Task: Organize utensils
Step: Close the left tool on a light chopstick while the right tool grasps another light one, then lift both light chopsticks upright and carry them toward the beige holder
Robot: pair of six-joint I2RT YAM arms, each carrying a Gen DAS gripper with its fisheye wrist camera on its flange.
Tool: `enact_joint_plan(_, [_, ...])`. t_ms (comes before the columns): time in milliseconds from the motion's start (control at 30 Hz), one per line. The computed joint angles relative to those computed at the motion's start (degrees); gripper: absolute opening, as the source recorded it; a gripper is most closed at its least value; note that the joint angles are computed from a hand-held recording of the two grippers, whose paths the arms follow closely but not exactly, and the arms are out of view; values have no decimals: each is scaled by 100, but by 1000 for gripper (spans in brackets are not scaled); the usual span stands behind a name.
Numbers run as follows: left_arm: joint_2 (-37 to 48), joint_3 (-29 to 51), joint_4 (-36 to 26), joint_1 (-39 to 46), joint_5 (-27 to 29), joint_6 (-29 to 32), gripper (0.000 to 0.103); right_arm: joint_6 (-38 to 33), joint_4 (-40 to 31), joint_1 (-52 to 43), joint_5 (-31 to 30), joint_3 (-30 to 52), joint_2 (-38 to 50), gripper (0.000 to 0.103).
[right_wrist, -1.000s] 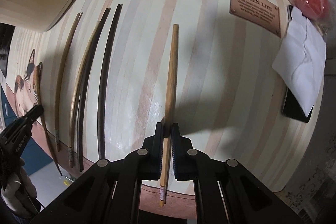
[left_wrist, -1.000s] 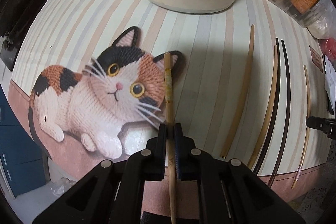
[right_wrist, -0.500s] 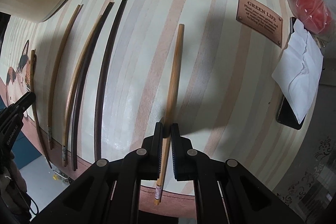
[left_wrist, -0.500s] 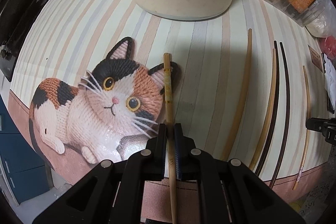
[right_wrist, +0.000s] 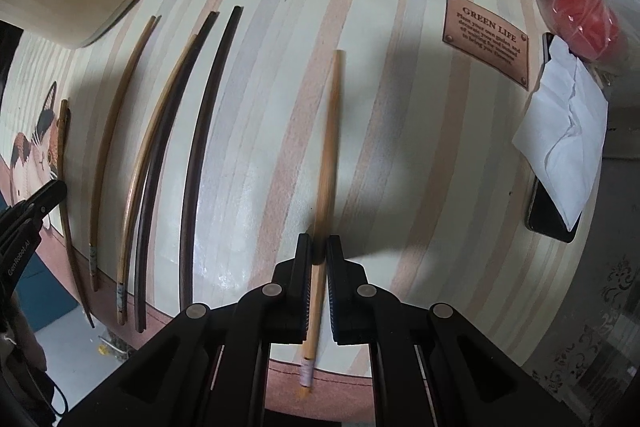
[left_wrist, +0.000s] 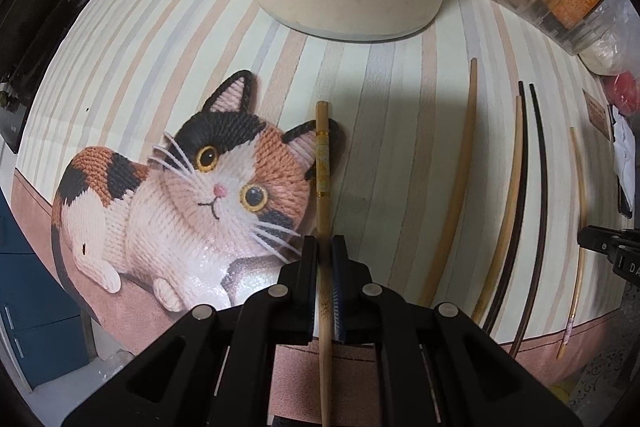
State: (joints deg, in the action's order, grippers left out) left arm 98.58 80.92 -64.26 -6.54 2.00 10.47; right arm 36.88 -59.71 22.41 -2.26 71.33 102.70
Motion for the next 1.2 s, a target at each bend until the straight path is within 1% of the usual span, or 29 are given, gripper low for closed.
enact_joint_plan(100, [-200, 11, -85, 44, 82, 32, 4, 229, 397, -57, -203, -460, -425, 7])
enact_joint_plan(233, [-437, 162, -277, 134, 210, 77, 4, 434, 668, 73, -180, -807, -930, 7])
enact_joint_plan(433, [-664, 474, -547, 261, 368, 148, 4, 615, 794, 135, -169, -1081, -1454, 7])
enact_joint_plan(600, [-771, 744, -703, 362, 566, 151, 4, 629, 775, 111, -170, -1064, -1796, 7])
enact_joint_plan(733, [-733, 1114, -858, 336, 682, 46, 4, 683, 600, 172, -106, -678, -1864, 7])
enact_joint_plan(900, [-674, 1569, -992, 349, 796, -53, 4, 513, 454, 18, -74, -183, -1862, 7])
enact_joint_plan(1000, [-622, 1882, -1108, 445, 906, -66, 4, 544, 469, 29, -49, 62, -1853, 7])
enact_joint_plan(1100, [-544, 2398, -1319, 570, 1072, -102, 4, 520, 368, 6, -43, 462, -1844, 7])
enact_joint_plan(1200, [-359, 3189, -1617, 699, 1293, -146, 4, 504, 292, -2, -34, 941, -1772, 7])
